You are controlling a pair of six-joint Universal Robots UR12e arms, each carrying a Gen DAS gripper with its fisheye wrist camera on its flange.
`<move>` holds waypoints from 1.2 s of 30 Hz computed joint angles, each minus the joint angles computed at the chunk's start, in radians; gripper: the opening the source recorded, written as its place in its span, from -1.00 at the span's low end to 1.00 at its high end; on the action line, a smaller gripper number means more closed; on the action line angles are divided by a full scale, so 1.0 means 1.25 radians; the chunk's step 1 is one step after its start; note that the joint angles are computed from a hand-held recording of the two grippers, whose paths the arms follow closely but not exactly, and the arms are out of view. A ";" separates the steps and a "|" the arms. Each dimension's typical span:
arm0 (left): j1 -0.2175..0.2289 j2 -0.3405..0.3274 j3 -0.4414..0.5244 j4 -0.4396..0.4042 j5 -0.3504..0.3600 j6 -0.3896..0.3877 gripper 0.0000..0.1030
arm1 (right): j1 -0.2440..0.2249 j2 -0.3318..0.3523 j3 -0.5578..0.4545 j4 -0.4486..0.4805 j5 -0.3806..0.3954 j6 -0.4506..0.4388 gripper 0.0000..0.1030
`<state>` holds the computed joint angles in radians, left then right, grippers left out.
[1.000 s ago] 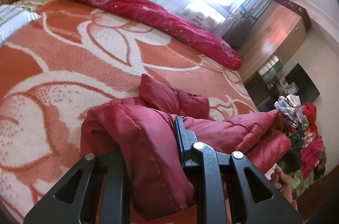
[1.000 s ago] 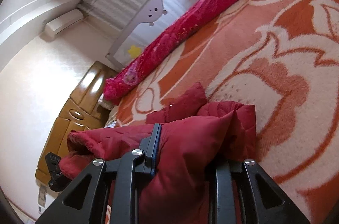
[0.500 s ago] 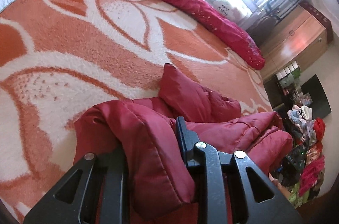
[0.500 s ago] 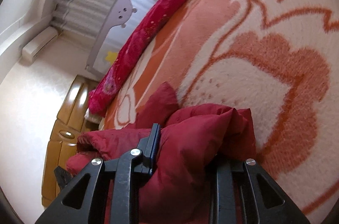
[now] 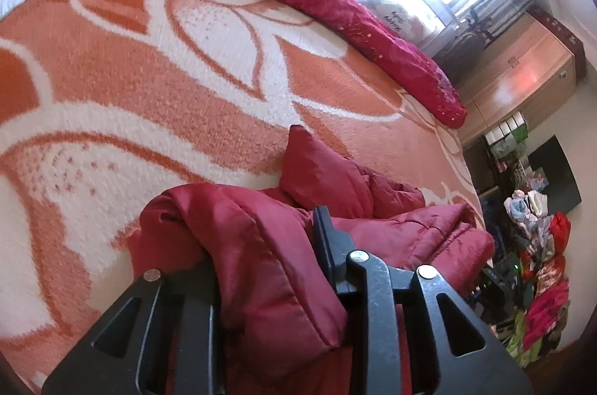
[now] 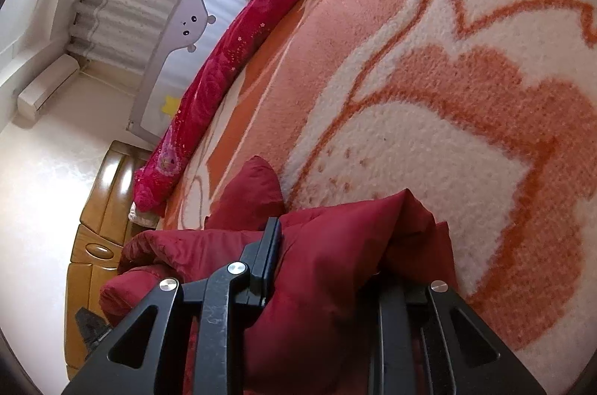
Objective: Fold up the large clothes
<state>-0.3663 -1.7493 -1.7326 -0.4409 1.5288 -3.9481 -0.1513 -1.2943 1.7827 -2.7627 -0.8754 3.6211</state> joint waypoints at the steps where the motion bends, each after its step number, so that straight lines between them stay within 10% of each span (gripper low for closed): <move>1: 0.000 0.007 -0.004 0.004 -0.001 0.004 -0.47 | 0.001 0.000 -0.001 0.003 -0.003 -0.004 -0.56; 14: -0.063 0.078 -0.039 0.065 0.025 0.054 -0.27 | 0.015 -0.004 -0.007 0.018 -0.054 -0.042 -0.55; 20: -0.124 -0.017 0.080 -0.084 0.010 0.196 -0.27 | 0.018 -0.005 -0.012 0.029 -0.062 -0.057 -0.51; 24: -0.131 -0.070 0.151 -0.246 0.015 0.183 -0.27 | 0.017 -0.011 -0.013 0.035 -0.058 -0.067 -0.47; 30: -0.111 -0.086 0.143 -0.231 -0.006 0.129 -0.27 | 0.004 -0.051 -0.013 0.060 -0.029 -0.081 -0.15; 36: -0.121 -0.099 0.152 -0.228 0.031 0.143 -0.28 | 0.022 -0.144 0.056 -0.101 -0.116 -0.180 0.37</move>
<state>-0.5171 -1.8727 -1.5427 -0.7254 1.5673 -3.7699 -0.1242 -1.4742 1.8533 -2.8888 -1.0210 3.3964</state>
